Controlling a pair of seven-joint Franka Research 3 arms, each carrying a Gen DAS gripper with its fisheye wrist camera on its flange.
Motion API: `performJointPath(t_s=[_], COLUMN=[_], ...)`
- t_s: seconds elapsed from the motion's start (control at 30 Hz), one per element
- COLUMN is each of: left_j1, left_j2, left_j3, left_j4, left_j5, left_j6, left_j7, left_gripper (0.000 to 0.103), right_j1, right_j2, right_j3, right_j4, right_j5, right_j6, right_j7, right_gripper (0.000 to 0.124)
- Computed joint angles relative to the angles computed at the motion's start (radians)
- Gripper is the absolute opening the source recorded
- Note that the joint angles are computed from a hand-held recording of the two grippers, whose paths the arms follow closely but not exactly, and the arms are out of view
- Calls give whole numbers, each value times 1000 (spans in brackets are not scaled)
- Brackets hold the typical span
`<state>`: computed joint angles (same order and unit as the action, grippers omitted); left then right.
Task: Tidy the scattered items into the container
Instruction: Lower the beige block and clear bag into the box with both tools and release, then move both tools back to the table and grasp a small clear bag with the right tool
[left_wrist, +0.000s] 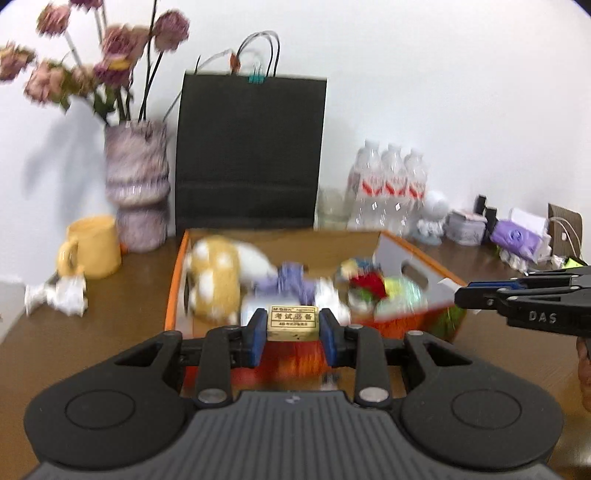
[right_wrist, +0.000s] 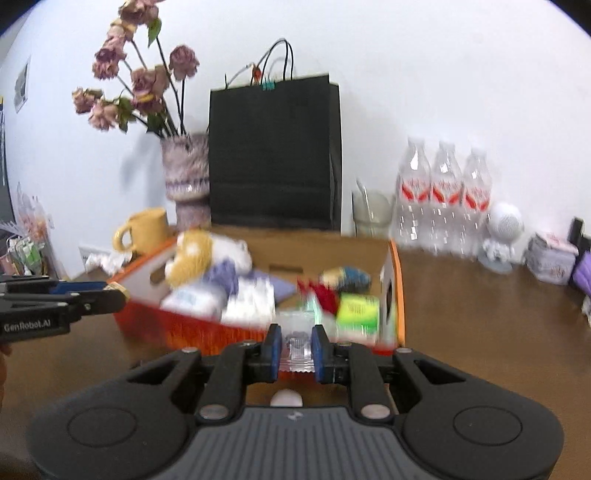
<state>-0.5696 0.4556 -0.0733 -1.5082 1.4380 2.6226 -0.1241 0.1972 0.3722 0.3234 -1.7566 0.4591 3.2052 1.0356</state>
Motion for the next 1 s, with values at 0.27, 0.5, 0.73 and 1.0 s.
performJointPath(t_s=[0.27, 0.5, 0.73, 1.0], left_j1=[9, 29, -63, -62], left_j2=[208, 325, 318, 314], left_j3=[47, 66, 169, 159], left_j4=[296, 433, 433, 429], left_j5=[-135, -341, -346, -348], left_j6=[-12, -20, -125, -143], left_j7=[125, 297, 266, 292], left_gripper=[30, 34, 103, 103], right_j1=[198, 227, 290, 265], right_j2=[259, 423, 423, 408], right_j3=[-254, -315, -435, -392], right_j4=[427, 676, 662, 641], right_j5=[-120, -240, -369, -407], right_j6=[-197, -321, -304, -302], right_j7=[243, 366, 537, 537], right_gripper=[16, 18, 102, 103])
